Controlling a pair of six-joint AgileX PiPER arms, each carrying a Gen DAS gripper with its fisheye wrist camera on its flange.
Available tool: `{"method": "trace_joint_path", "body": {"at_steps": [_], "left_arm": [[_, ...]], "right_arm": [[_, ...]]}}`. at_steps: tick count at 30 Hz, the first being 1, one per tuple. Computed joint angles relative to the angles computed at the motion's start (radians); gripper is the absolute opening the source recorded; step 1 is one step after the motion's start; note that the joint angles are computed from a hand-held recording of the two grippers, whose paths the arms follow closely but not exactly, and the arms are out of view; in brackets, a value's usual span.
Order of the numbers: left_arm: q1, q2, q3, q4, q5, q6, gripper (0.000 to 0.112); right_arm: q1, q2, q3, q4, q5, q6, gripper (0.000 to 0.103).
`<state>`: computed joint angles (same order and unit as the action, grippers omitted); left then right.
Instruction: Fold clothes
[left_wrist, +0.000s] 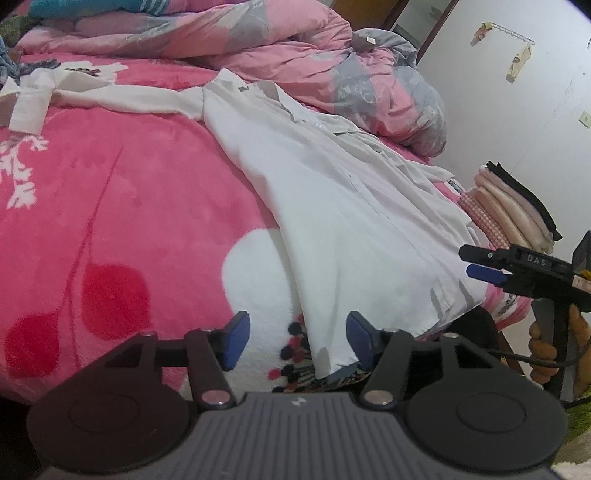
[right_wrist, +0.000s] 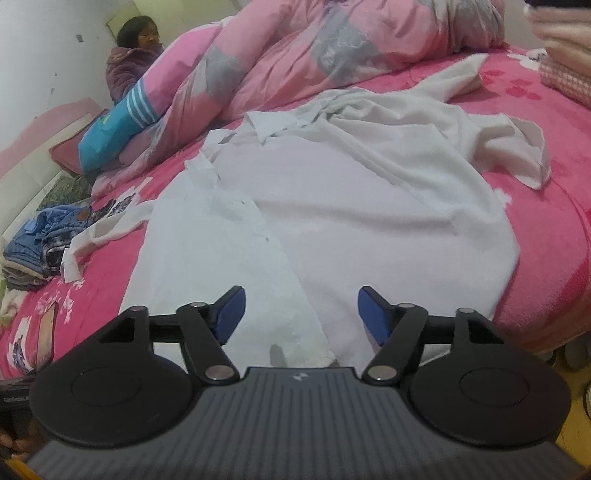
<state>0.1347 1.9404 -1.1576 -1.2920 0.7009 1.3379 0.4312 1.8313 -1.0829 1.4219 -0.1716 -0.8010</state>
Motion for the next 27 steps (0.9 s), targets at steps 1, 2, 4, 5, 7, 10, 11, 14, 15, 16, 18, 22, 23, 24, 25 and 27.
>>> {"method": "trace_joint_path", "body": {"at_steps": [1,2,4,5,7,10,11,14,15,16,18,22,23,24,25,27], "left_arm": [[0.001,-0.003,0.004,-0.004,-0.003,0.003,0.066],[0.003,-0.005,0.008,-0.007,-0.006,0.007,0.067],[0.007,-0.005,0.012,-0.021,-0.009,0.018,0.069],[0.011,-0.005,0.015,-0.028,-0.008,0.026,0.071],[0.017,-0.009,0.026,-0.052,-0.009,0.049,0.076],[0.023,-0.016,0.039,-0.089,-0.016,0.084,0.083],[0.025,-0.018,0.043,-0.099,-0.019,0.095,0.088],[0.030,-0.025,0.046,-0.117,-0.028,0.111,0.093],[0.032,-0.026,0.044,-0.120,-0.030,0.112,0.094],[0.034,-0.028,0.043,-0.125,-0.031,0.112,0.095],[0.040,-0.031,0.041,-0.141,-0.034,0.119,0.097],[0.040,-0.034,0.015,-0.141,-0.058,0.105,0.100],[0.039,-0.034,0.006,-0.139,-0.066,0.102,0.101],[0.039,-0.032,-0.003,-0.145,-0.070,0.107,0.101],[0.040,-0.030,-0.015,-0.148,-0.072,0.106,0.101],[0.043,-0.025,-0.041,-0.148,-0.074,0.099,0.101]], "right_arm": [[0.007,0.000,-0.005,0.005,-0.007,-0.009,0.077],[0.013,0.000,-0.010,0.001,-0.014,-0.008,0.080],[0.022,-0.001,-0.015,-0.039,-0.025,0.028,0.082],[0.026,-0.002,-0.015,-0.072,-0.028,0.059,0.083],[0.034,-0.002,-0.024,-0.060,-0.035,0.047,0.083],[0.046,0.001,-0.041,0.044,-0.057,-0.058,0.084],[0.050,0.002,-0.046,0.071,-0.064,-0.085,0.085],[0.063,0.004,-0.060,0.141,-0.086,-0.155,0.088],[0.069,0.003,-0.067,0.182,-0.097,-0.199,0.091],[0.080,0.001,-0.073,0.207,-0.120,-0.228,0.095],[0.109,-0.003,-0.089,0.243,-0.181,-0.290,0.099],[0.173,0.001,-0.145,0.281,-0.326,-0.431,0.102],[0.183,0.004,-0.163,0.285,-0.354,-0.460,0.102],[0.191,0.006,-0.175,0.273,-0.372,-0.468,0.102],[0.197,0.008,-0.186,0.259,-0.388,-0.471,0.102],[0.211,0.011,-0.201,0.216,-0.418,-0.465,0.102]]}}
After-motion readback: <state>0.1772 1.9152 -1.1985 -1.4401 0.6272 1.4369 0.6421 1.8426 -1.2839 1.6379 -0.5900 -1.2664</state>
